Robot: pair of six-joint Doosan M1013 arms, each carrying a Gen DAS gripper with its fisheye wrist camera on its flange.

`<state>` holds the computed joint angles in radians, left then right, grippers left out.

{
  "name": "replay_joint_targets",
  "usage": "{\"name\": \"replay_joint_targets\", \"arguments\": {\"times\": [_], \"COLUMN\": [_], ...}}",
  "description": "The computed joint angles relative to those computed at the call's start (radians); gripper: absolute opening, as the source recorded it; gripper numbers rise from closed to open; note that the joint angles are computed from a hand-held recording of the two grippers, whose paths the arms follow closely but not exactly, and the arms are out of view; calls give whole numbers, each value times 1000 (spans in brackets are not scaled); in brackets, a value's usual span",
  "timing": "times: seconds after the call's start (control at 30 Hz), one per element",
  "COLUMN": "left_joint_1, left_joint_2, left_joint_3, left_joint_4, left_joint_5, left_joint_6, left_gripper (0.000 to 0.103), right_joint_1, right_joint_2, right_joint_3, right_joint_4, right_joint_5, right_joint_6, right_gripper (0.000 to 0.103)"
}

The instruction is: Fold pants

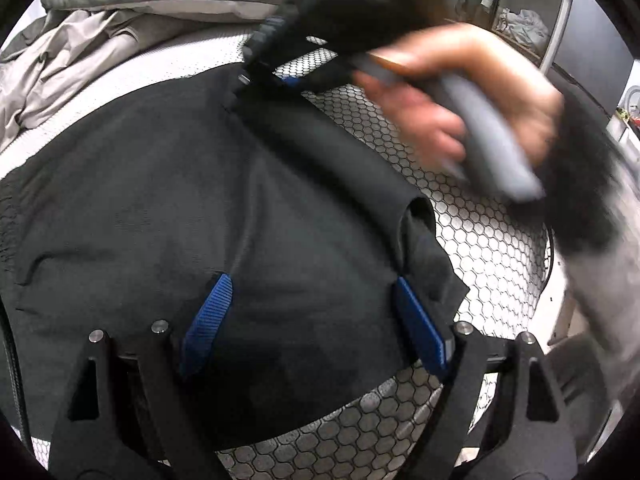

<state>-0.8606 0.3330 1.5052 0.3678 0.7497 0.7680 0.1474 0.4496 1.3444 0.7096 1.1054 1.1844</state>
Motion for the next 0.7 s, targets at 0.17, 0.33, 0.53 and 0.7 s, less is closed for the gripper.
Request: {"name": "replay_joint_targets", "arguments": {"times": [0.17, 0.33, 0.53, 0.7], "left_joint_1": [11, 27, 64, 92], "left_joint_2": [0, -32, -139, -177], "left_joint_3": [-4, 30, 135, 173], "left_joint_4": [-38, -112, -21, 121], "left_joint_5": [-11, -87, -175, -105], "left_joint_6": [26, 69, -109, -293], "left_gripper": [84, 90, 90, 90], "right_joint_1": [11, -24, -87, -18], "right_joint_2": [66, -21, -205, -224], "right_joint_3": [-105, 0, 306, 291], "right_joint_4": [-64, -50, 202, 94], "right_joint_5": [-25, -49, -19, -170], "right_joint_6": [52, 75, -61, -71], "right_gripper": [19, 48, 48, 10]}}
